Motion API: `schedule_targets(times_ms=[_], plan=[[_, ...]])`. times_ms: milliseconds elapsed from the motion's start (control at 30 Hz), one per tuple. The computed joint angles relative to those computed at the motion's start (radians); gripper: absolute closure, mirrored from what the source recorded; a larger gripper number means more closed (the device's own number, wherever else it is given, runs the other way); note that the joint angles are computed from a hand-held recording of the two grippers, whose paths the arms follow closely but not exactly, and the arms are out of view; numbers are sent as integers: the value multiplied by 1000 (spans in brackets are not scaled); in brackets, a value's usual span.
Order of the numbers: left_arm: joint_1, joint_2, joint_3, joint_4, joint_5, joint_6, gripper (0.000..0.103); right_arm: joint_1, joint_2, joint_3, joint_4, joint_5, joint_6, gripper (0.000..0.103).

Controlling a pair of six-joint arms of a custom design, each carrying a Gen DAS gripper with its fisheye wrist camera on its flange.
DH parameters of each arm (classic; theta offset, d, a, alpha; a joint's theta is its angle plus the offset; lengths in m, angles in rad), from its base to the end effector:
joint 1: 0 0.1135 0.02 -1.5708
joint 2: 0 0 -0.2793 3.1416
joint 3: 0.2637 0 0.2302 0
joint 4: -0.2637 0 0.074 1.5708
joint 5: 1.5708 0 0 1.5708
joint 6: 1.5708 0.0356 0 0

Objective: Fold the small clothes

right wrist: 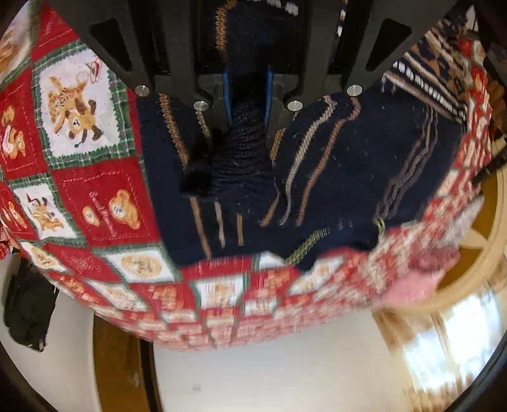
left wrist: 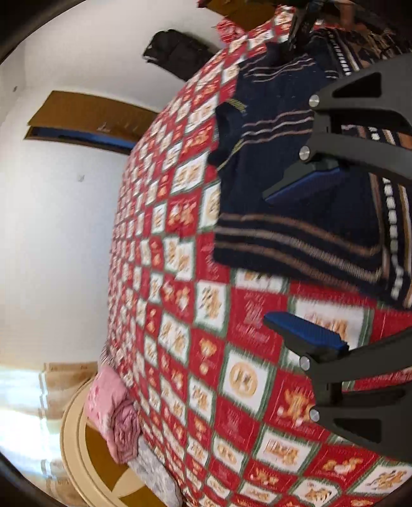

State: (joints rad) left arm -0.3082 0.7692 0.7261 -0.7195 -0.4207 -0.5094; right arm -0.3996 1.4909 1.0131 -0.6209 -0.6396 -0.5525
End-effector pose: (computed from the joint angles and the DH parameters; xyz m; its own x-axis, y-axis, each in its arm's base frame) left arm 0.1197 -0.0228 0.2846 -0.5725 -0.2849 -0.7688 -0.3249 0.9398 -0.1063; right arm 0.2563 -0.0852 0.2517 -0.7310 -0.1484 -0.6661 -0.3777 0.9009 0.2138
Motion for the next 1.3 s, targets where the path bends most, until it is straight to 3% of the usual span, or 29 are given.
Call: schedule_targets(times_ms=[200,267,367,433,467,533,700,1000,1100,1167,1200,1267,1300], plan=[[-95,47,-8,-30,-61,-37,31,-39,12,91,-142,36,4,73],[-53,30,-8,-40,-57,-17,30,-72,-98,49,-57,95,46,59],[33,30,3,-37,-51,12,30,-79,-260,-43,118,130,60,57],[53,54,14,-15,-33,33,30,-37,-279,-45,141,122,44,61],[45,72,27,-5,-33,39,30,2,-263,-34,138,140,43,78],[7,120,60,22,-51,37,30,57,-197,9,110,162,76,89],[-20,251,121,53,-23,34,30,111,-6,92,93,216,217,88],[-19,461,134,144,-18,-8,30,160,134,152,81,226,223,88],[12,454,123,138,22,-7,30,119,85,160,68,172,225,88],[4,409,105,143,-1,9,30,68,19,137,69,114,197,87],[2,398,101,147,-13,21,30,35,-18,119,71,84,177,83],[11,390,93,181,-14,48,30,-6,-49,103,62,52,151,38],[18,394,92,194,-4,56,30,-20,-58,95,60,40,143,31]])
